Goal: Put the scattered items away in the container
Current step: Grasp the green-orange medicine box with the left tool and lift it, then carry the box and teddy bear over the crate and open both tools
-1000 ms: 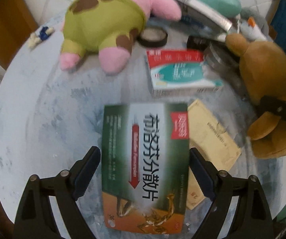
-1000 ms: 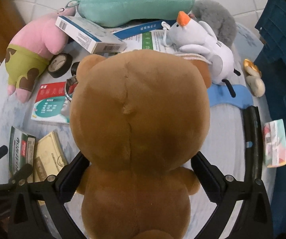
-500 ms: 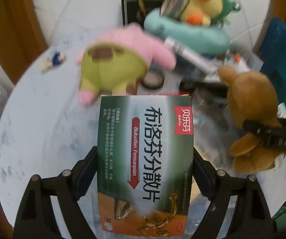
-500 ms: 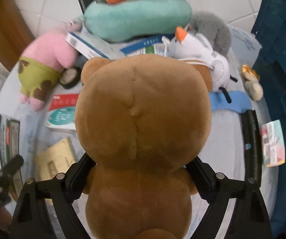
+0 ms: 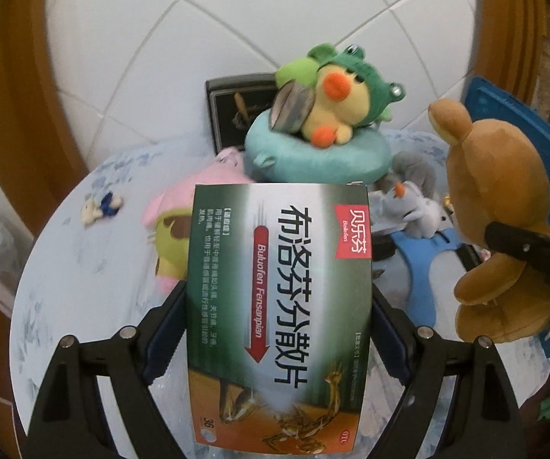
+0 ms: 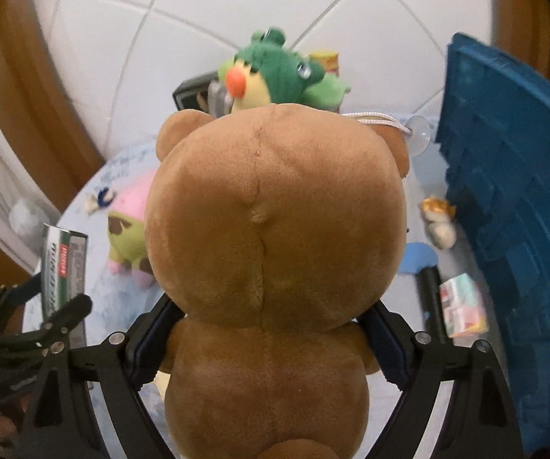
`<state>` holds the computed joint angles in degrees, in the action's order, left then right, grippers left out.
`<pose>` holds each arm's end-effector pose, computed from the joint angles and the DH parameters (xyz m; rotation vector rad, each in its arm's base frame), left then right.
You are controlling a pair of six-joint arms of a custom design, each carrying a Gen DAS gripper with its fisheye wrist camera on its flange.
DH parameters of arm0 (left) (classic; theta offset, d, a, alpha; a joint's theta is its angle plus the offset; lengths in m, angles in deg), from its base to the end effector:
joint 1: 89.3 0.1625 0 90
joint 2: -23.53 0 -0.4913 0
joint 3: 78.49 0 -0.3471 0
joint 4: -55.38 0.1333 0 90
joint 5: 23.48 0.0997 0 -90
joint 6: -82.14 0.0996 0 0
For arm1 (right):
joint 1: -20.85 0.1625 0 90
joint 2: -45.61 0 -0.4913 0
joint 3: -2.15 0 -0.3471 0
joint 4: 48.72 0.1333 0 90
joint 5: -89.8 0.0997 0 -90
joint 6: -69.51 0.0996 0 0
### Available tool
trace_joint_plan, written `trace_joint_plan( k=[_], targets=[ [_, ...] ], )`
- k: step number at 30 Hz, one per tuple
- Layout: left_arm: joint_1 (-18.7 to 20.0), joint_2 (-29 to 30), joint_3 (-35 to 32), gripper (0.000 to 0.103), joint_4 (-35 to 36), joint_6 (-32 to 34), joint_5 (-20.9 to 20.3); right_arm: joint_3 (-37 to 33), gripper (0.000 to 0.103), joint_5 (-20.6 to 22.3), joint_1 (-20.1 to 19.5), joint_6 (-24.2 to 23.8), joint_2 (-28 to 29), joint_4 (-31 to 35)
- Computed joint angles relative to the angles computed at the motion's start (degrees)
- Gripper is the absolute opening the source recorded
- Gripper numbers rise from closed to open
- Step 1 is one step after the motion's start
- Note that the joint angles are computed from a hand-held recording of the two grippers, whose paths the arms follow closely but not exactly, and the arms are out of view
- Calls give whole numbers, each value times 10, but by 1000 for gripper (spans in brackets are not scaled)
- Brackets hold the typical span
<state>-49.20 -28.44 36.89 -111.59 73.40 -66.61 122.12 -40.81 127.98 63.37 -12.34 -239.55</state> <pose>-0.3040 -0.5253 0.1963 0.7367 2.3180 -0.7674 0.2270 -0.5041 0.2760 0.1741 -2.3663 0.9084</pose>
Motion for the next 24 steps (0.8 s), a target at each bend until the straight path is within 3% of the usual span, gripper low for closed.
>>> trace_joint_plan(
  k=[7, 13, 20, 24],
  targets=[
    [-33, 26, -42, 87, -32, 53, -33, 18, 90, -22, 21, -11, -53, -51],
    [-74, 68, -109, 87, -42, 87, -76, 38, 90, -34, 39, -34, -145, -99],
    [-133, 158, -262, 87, 9, 113, -132, 8, 90, -121, 72, -123, -248, -125],
    [-158, 220, -382, 87, 70, 113, -168, -44, 90, -188, 91, -206, -292, -126]
  ],
)
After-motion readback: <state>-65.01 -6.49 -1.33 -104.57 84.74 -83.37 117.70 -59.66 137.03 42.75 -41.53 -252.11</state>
